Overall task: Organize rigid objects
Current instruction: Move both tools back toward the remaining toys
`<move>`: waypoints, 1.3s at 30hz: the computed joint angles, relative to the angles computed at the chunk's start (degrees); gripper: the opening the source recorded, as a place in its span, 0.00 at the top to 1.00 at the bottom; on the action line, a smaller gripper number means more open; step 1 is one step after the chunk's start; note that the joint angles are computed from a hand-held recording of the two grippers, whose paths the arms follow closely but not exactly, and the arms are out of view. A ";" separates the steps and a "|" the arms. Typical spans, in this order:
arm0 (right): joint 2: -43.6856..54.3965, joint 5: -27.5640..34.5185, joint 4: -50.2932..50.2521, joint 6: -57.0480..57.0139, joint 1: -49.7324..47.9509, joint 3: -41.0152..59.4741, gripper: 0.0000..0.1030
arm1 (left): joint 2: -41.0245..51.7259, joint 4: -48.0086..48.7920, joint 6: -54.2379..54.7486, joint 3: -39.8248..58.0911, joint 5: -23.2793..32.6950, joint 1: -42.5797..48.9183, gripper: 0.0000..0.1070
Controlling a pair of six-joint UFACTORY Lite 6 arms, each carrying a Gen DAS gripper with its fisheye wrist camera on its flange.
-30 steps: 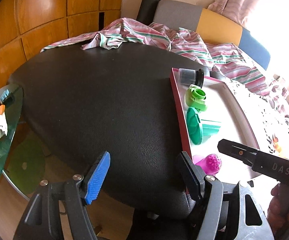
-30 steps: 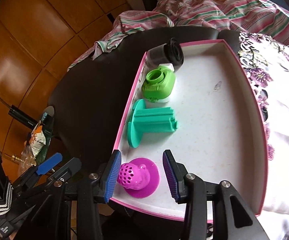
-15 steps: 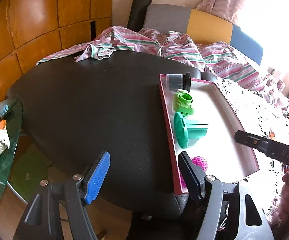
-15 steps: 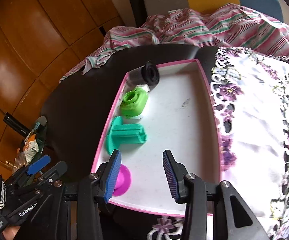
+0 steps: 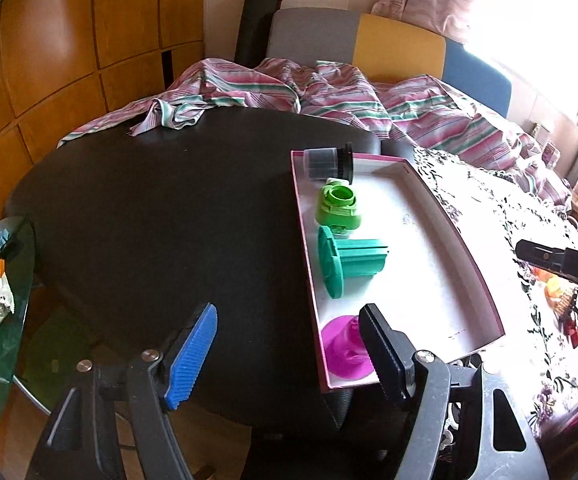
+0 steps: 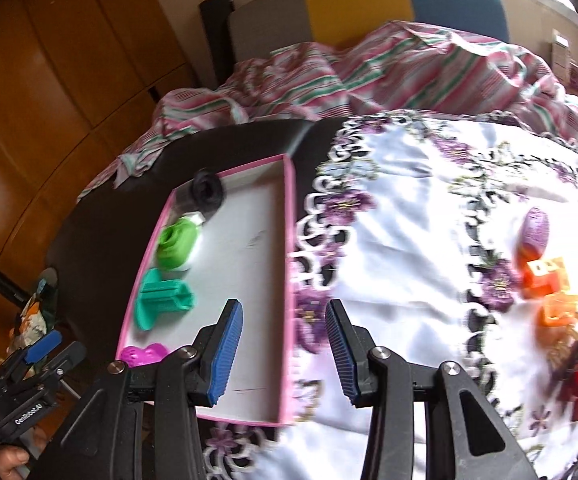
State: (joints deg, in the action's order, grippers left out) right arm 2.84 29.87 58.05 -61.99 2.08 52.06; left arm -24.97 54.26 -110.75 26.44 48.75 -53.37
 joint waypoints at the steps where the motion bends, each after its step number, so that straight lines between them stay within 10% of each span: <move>1: 0.04 0.24 -0.28 -0.22 -1.15 0.25 0.58 | 0.49 0.02 0.18 0.38 -0.23 0.07 0.31; 26: 16.75 -6.56 4.27 -8.41 -28.44 19.10 0.58 | 13.94 3.12 6.29 13.39 -5.63 1.51 0.31; 39: 25.30 -0.18 0.54 9.02 -38.17 29.20 0.58 | 50.03 -9.27 32.26 54.90 -19.84 6.58 0.31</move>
State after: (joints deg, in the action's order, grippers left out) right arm 28.14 29.69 58.59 -52.97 -36.08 81.26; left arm 25.06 44.98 -78.48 81.34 28.91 -46.79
